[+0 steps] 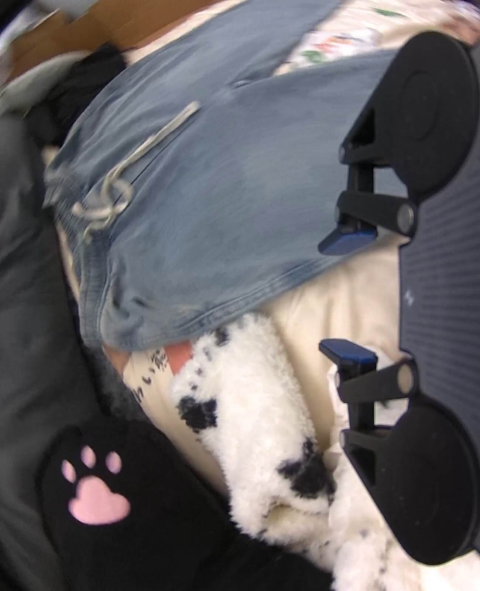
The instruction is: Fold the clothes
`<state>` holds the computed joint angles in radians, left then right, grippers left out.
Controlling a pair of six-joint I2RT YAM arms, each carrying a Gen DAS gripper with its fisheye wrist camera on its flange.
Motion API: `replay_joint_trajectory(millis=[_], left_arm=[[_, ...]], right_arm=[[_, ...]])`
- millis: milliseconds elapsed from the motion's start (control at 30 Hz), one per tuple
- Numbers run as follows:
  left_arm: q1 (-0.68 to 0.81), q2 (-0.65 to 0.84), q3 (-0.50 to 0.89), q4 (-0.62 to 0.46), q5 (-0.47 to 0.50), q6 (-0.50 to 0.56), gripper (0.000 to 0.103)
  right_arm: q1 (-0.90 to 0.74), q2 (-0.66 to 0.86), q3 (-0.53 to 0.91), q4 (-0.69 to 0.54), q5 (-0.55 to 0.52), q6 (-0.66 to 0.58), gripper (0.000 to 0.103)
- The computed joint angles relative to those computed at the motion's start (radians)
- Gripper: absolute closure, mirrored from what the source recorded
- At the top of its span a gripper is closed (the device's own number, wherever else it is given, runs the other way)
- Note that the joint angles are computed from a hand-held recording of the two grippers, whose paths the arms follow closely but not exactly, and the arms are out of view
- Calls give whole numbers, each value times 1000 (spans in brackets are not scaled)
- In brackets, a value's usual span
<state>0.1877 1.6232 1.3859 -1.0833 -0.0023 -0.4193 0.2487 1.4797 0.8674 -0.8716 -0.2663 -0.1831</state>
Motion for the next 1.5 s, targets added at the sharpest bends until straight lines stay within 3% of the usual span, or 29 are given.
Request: replay_joint_trajectory(millis=[400,700,800,933,1067,1200,1500], left_arm=[[49,152,-38,184,54,-98,52],[61,213,-89,319,92,-141,62],[75,224,-97,364,123,-159,72],[108,249,-87,413,150,-199,74],[137,285,-31,387,185,-212,88],[162,296,15,356,262,-174,87],[143,293,91,291,256,-144,93]], right_arm=[[-18,-26,32,-27,-23,73,97],[-13,-38,61,-74,-15,80,97],[-12,-37,65,-83,-7,89,97],[-18,-41,76,-97,4,95,97],[-20,-53,86,-112,14,93,97],[-27,-60,91,-111,26,105,97],[-24,-94,134,-149,56,106,99]])
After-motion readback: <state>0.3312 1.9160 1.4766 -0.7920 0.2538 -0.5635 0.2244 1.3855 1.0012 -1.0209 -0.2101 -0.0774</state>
